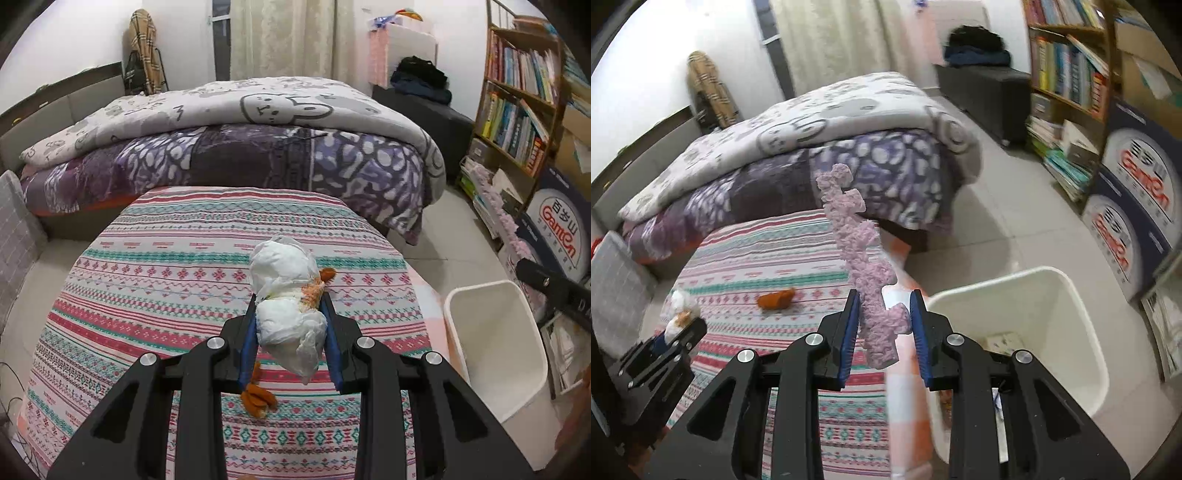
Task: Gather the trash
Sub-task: 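Carry the tissue and pink strip over the white bin and open both tools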
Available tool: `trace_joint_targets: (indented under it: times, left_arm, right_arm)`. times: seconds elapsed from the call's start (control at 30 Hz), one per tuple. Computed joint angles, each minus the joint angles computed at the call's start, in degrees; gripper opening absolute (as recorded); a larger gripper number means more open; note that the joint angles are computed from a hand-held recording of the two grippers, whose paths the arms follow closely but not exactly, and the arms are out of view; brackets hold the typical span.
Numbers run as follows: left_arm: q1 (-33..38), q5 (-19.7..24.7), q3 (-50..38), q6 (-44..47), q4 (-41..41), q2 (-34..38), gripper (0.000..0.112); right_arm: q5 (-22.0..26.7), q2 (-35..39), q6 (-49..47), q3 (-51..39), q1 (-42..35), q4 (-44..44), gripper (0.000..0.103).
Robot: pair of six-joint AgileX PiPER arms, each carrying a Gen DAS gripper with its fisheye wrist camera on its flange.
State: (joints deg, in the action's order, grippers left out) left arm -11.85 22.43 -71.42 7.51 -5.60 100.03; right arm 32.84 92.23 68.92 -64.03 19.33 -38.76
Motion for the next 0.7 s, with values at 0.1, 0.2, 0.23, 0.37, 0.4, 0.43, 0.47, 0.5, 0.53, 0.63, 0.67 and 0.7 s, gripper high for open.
trace_joint_targets:
  times: [0.1, 0.2, 0.23, 0.37, 0.4, 0.43, 0.47, 0.5, 0.53, 0.63, 0.67, 0.7]
  left_arm:
    - [-1.4, -0.2, 0.4, -0.8, 0.8, -0.1, 0.031]
    - [-2.7, 0.1, 0.4, -1.1, 0.7, -0.1, 0.031]
    - [-3.4, 0.1, 0.4, -1.5, 1.1, -0.2, 0.031]
    - [-6.4, -0.3, 0.7, -4.1, 3.5, -0.5, 0.031]
    - [-7.1, -0.3, 0.7, -4.8, 4.0, -0.5, 0.031]
    - [-8.0, -0.2, 0.6, -5.3, 4.4, -0.4, 0.031]
    - [-9.0, -0.1, 0.6, -6.1, 5.0, -0.4, 0.031]
    - [-9.7, 0.0, 0.3, -6.6, 5.3, -0.3, 0.031]
    - [-10.4, 0.0, 0.3, -7.0, 5.6, -0.3, 0.031]
    - [-13.2, 0.3, -0.1, -8.3, 5.9, 0.1, 0.031]
    - [-14.3, 0.7, -0.6, -8.3, 4.7, 0.6, 0.031]
    - [-15.2, 1.2, -1.1, -8.2, 3.8, 1.1, 0.031]
  right_arm:
    - [0.5, -1.6, 0.5, 1.7, -2.0, 0.6, 0.027]
    - [0.7, -3.3, 1.0, 3.4, -4.1, 0.7, 0.027]
    - [0.6, -3.9, 1.1, 3.9, -4.6, 0.7, 0.027]
    - [0.7, -5.7, 1.2, 5.8, -6.4, 0.7, 0.028]
    - [0.9, -6.2, 1.4, 6.3, -6.9, 0.6, 0.028]
    - [1.3, -6.7, 1.9, 6.8, -7.5, 0.2, 0.028]
    - [1.4, -7.0, 2.2, 7.1, -7.8, 0.0, 0.030]
    - [1.5, -7.5, 2.6, 7.6, -8.3, -0.2, 0.034]
    - [1.6, -8.2, 3.3, 8.4, -8.9, -0.6, 0.037]
    - [1.4, -10.0, 4.5, 10.2, -11.1, -0.9, 0.044]
    - [1.2, -10.6, 4.6, 10.7, -11.9, -0.8, 0.046]
    - [1.1, -11.1, 5.0, 11.2, -12.5, -0.9, 0.049]
